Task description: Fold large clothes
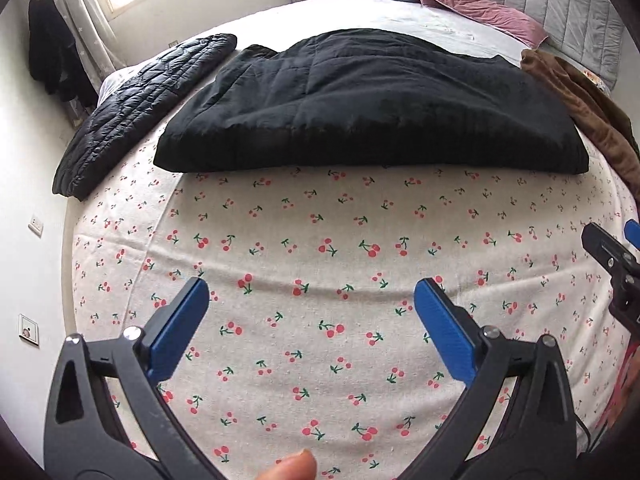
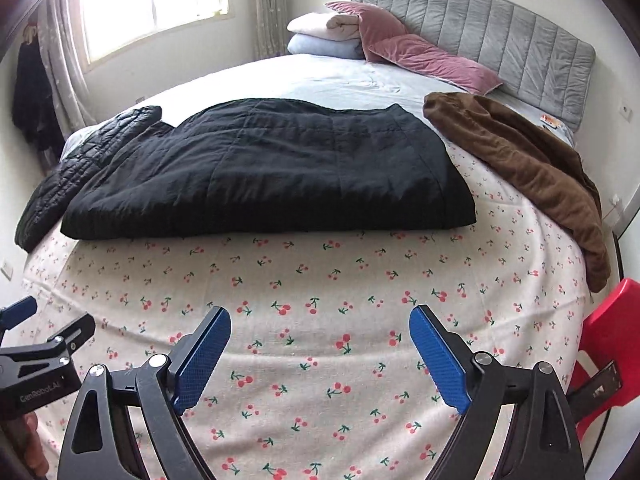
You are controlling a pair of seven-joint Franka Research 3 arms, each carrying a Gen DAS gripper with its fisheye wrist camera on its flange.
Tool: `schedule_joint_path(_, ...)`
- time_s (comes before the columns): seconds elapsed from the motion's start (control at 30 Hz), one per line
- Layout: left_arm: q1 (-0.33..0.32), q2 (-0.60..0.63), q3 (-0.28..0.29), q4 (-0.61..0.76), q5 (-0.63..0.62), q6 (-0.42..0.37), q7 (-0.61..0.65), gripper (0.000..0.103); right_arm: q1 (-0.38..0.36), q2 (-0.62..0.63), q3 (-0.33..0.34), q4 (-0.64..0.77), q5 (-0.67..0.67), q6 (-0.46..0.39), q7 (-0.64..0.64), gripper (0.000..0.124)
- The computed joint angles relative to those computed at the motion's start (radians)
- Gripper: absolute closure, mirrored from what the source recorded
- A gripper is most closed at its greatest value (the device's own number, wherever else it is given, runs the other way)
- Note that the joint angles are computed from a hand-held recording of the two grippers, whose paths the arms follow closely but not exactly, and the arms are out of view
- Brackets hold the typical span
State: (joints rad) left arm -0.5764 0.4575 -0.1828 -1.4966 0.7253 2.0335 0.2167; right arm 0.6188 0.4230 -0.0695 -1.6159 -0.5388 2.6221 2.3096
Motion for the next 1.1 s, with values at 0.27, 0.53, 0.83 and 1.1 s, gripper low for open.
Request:
schedule_joint_path(0.27, 0.004, -0.001, -0.005, -0.018, -0.024, 0.026, -0.009, 0.001, -0.002, 0.017, 0.008, 0.005, 0.041, -0.015, -0.033, 0.032)
schedule_joint_path(0.53, 0.005, -0.016, -0.005, -0.035, -0.019, 0.036, -0.021, 0.001, 0.016, 0.016, 0.003, 0.001, 0.019, -0.019, -0.031, 0.032)
schedule_joint_path(0.83, -0.001, -0.009, -0.008, -0.023, -0.011, 0.025, -0.012, 0.001, 0.019, 0.017, 0.006, 0.002, 0.009, -0.02, -0.037, 0.032)
schedule_joint_path(1.1, -0.007, -0.005, -0.006, -0.016, -0.006, 0.02, -0.012, 0.001, 0.02, 0.016, 0.005, -0.002, 0.007, -0.011, -0.044, 0.032)
